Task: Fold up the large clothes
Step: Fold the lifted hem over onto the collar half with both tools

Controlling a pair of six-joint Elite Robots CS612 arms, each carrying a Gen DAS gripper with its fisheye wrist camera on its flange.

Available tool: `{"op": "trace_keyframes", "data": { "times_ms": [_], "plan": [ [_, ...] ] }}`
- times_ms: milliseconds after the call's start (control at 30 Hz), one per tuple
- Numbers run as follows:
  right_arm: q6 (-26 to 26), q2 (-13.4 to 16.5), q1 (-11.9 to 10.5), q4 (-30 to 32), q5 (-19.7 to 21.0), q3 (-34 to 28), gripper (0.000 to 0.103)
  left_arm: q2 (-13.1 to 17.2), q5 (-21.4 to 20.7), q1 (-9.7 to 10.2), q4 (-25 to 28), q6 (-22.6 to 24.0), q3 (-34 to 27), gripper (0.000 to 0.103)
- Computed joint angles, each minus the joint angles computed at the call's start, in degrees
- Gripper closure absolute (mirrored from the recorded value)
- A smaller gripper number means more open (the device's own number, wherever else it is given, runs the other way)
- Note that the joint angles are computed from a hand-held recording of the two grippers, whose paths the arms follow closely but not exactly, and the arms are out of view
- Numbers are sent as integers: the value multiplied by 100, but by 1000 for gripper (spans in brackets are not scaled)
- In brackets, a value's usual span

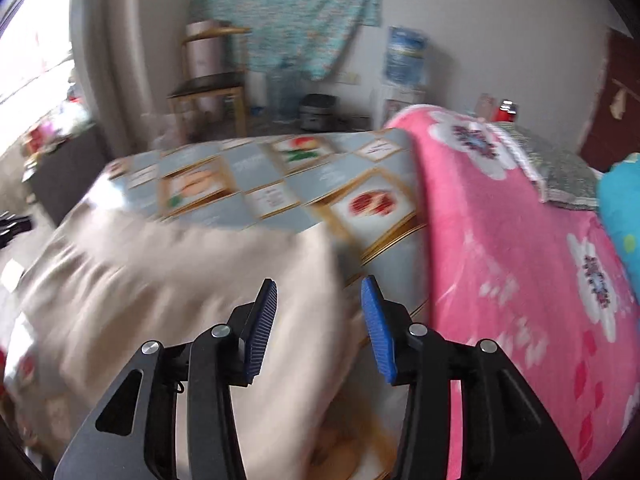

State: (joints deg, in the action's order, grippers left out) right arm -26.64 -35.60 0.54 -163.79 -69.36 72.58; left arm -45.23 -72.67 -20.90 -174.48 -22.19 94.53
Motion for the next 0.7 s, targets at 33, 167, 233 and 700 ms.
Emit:
{"op": "trace_keyframes", "data": {
  "times_ms": [33,167,233,700],
  "plan": [
    [-146,-85,-10,30,99,221,60,-22,-104,-56,-27,28,90,87],
    [-231,-52,-21,420,-199,578,60,59,-350,-143,502,-424,220,87],
    [59,45,-136,445,151,554,60,90,-384,-118,268,-618,357,85],
    [221,287,366,-34,-830,-264,54,237,-43,-232,-49,-444,-145,84]
  ]
}}
